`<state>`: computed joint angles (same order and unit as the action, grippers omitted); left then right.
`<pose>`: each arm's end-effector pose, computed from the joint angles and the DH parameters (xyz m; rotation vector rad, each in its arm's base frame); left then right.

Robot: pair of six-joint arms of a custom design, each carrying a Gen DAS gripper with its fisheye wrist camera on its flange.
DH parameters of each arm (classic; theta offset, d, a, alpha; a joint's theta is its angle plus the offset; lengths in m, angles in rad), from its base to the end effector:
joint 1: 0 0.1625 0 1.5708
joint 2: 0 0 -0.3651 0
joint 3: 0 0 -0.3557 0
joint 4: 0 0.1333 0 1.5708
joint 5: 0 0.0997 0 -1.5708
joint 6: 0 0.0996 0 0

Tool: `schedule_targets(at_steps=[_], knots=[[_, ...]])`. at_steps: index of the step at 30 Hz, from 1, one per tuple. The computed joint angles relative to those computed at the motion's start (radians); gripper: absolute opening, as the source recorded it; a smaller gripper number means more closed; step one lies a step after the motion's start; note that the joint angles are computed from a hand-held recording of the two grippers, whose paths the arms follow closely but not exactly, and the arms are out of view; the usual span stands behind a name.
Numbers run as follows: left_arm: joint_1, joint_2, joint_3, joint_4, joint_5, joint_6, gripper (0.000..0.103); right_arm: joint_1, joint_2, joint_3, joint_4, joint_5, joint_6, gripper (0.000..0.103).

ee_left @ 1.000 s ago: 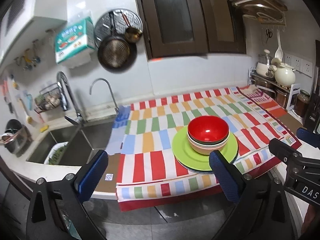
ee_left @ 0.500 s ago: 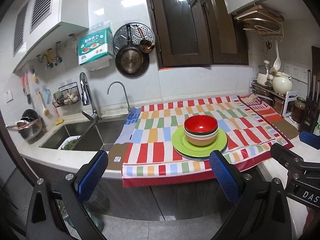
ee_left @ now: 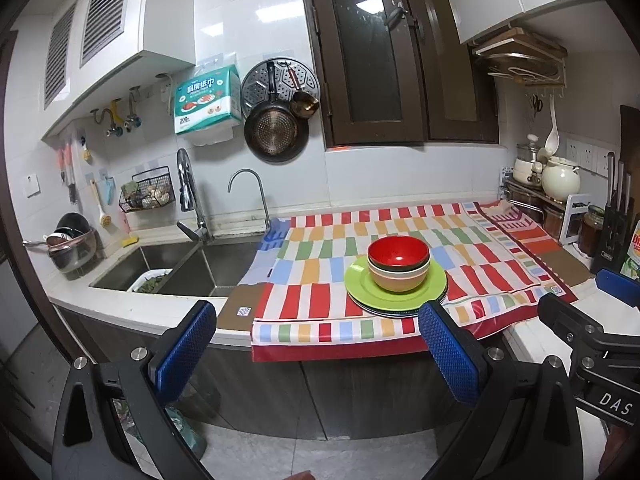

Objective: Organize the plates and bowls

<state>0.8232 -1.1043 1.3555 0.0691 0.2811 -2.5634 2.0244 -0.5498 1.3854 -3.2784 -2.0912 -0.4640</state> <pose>-0.1744 -0.5250 0.2968 0.3009 1.8014 -1.2566 0.3734 -0.5747 0.1102 0.7970 -2.2867 1.1163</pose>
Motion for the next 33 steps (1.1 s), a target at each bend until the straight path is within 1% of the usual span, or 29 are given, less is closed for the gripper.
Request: schedule_targets(at_steps=[7, 15, 23, 33], knots=[[-0.007, 0.001, 0.005, -0.008, -0.008, 0.002, 0.103, 0.001, -0.014, 0.020, -0.013, 0.007, -0.007, 0.090], [-0.006, 0.006, -0.003, 0.010, -0.006, -0.010, 0.103, 0.003, -0.017, 0.024, -0.019, 0.003, -0.007, 0.090], [-0.007, 0.006, -0.001, -0.001, -0.007, -0.002, 0.103, 0.005, -0.015, 0.022, -0.023, 0.000, -0.008, 0.090], [-0.008, 0.006, -0.006, 0.026, -0.006, -0.025, 0.103, 0.003, -0.017, 0.019, -0.018, -0.001, -0.010, 0.090]])
